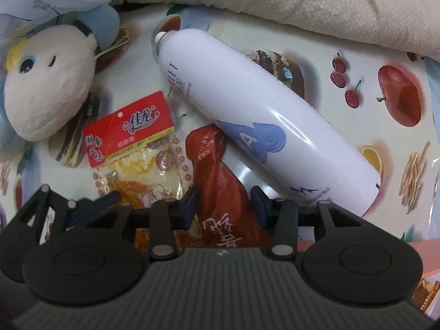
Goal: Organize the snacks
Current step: 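Grasp the red-labelled strip packet left while the right tool grasps the red foil packet, then carry the strip packet left while the right tool carries the foil packet to the box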
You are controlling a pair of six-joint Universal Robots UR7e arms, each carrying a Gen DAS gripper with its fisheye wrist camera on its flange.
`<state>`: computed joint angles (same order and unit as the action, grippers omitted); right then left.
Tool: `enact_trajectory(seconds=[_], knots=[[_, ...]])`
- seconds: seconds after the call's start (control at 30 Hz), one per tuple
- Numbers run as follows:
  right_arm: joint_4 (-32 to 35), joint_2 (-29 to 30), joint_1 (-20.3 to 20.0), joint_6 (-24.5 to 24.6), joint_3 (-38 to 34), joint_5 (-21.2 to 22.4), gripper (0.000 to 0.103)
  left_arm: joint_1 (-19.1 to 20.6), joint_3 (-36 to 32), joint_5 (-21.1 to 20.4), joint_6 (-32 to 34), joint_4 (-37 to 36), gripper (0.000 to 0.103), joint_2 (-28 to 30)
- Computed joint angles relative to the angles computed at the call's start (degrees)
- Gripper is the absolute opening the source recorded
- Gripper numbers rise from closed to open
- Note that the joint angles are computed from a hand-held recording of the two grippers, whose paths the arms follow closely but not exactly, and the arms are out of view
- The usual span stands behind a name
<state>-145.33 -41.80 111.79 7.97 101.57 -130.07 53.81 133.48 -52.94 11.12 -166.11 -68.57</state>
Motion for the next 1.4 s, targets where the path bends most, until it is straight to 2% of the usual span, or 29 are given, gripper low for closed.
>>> enact_trajectory(seconds=[0.23,0.27,0.5,0.53,0.8,1.0,1.23,1.4], knots=[[-2.11,-0.92,0.40,-0.55,1.66,0.88,0.035,-1.57,1.25,1.06,-3.49,1.51,0.066,-1.61],[-2.23,-1.16,0.55,-0.32,1.96,0.97,0.035,-1.32,1.17,1.13,-3.68,1.67,0.060,-1.79],[-4.53,-2.73,2.16,-0.87,4.10,1.47,0.035,-2.58,1.80,2.48,-9.69,6.19,0.048,-4.34],[-5.19,-2.97,2.38,-1.14,4.50,1.69,0.035,-2.86,2.20,2.44,-10.88,6.69,0.038,-5.15],[-8.92,-5.87,4.16,-1.21,7.22,2.82,0.035,-4.87,4.96,2.77,-21.06,12.23,0.034,-11.82],[-12.59,-7.70,5.05,-1.86,9.47,6.01,0.035,-7.63,7.70,3.96,-29.19,15.75,0.032,-17.93],[-13.57,-10.73,7.33,1.13,12.73,7.78,0.035,-11.82,11.14,5.12,-39.56,24.70,0.032,-28.68],[-14.49,-13.78,10.11,3.59,16.48,6.77,0.035,-16.65,13.42,5.64,-48.20,33.54,0.032,-37.37]])
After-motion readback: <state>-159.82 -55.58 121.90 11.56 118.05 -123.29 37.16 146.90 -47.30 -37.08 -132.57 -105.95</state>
